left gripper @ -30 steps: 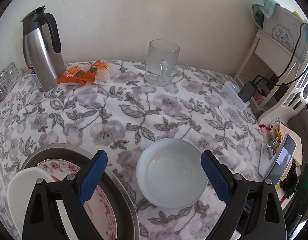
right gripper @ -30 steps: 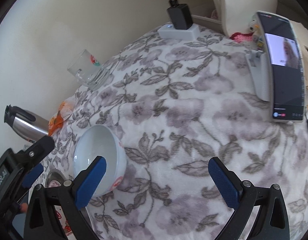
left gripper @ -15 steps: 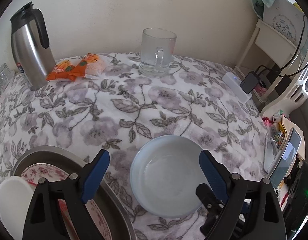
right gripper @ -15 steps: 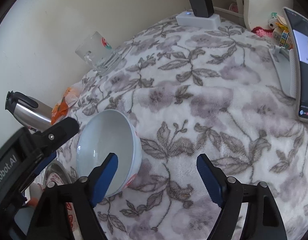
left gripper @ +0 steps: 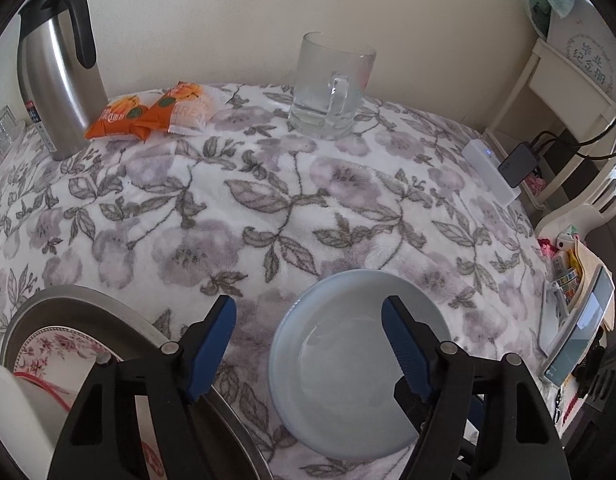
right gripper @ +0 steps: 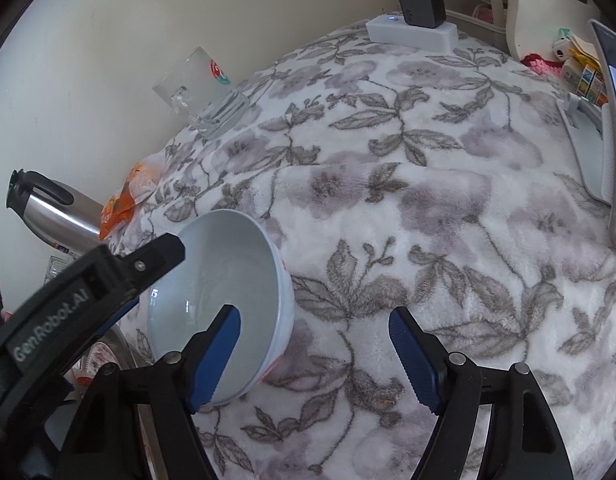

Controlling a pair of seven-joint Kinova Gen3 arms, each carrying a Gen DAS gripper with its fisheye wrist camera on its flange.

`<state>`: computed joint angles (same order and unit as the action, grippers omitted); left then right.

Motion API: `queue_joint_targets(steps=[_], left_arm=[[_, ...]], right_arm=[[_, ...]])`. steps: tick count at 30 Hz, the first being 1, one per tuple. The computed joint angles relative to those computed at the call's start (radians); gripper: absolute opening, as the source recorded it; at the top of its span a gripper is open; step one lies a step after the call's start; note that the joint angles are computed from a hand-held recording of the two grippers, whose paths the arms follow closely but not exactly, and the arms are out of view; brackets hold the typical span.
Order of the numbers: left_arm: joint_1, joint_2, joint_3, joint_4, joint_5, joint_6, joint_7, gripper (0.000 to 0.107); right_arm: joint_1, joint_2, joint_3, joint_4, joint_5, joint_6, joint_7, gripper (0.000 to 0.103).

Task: Organize plates and bowls
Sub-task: 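Close both grippers on the pale round bowl's rim, then lift the pale round bowl with both grippers and carry it to the basin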

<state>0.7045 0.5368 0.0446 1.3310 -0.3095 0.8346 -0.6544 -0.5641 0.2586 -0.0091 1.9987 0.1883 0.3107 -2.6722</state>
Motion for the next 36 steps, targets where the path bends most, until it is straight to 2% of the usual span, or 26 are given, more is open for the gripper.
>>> queue_joint_targets(steps=[3,8,13,16,19,21,22,24,27,36], left_arm=[[-0.005,0.009,0.003,-0.003,0.003,0.002,-0.01,0.07],[-0.009,0.026,0.004,-0.015,0.011,0.01,-0.023,0.067],[-0.01,0.044,0.004,-0.029,0.02,0.022,-0.04,0.052],[-0.004,0.047,0.0,-0.034,0.018,0.027,-0.045,0.048],[0.009,0.05,-0.009,-0.037,0.001,0.033,-0.041,0.04],[0.012,0.051,-0.011,-0.037,-0.005,0.034,-0.041,0.037],[0.012,0.052,-0.011,-0.037,-0.008,0.032,-0.042,0.034],[0.011,0.051,-0.01,-0.034,-0.01,0.028,-0.046,0.033],[0.007,0.047,-0.008,-0.026,-0.007,0.018,-0.05,0.031],[0.003,0.045,-0.004,-0.022,0.001,0.01,-0.064,0.031]], right_arm=[[0.013,0.013,-0.014,-0.01,-0.012,0.003,0.021,0.073],[0.007,0.031,-0.009,-0.022,-0.021,0.008,0.034,0.067],[-0.002,0.03,-0.001,-0.015,-0.014,-0.01,0.039,0.062],[-0.003,0.034,-0.001,-0.017,-0.019,-0.012,0.048,0.061],[-0.009,0.034,0.005,-0.014,-0.019,-0.019,0.048,0.054],[0.004,0.029,-0.004,0.002,-0.032,-0.055,0.061,0.042],[0.011,0.027,-0.01,0.007,-0.042,-0.066,0.07,0.04],[0.005,0.025,-0.002,0.013,-0.05,-0.079,0.078,0.031],[0.019,0.024,-0.015,0.021,-0.077,-0.1,0.102,0.026],[0.025,0.023,-0.01,0.038,-0.129,-0.121,0.141,0.025]])
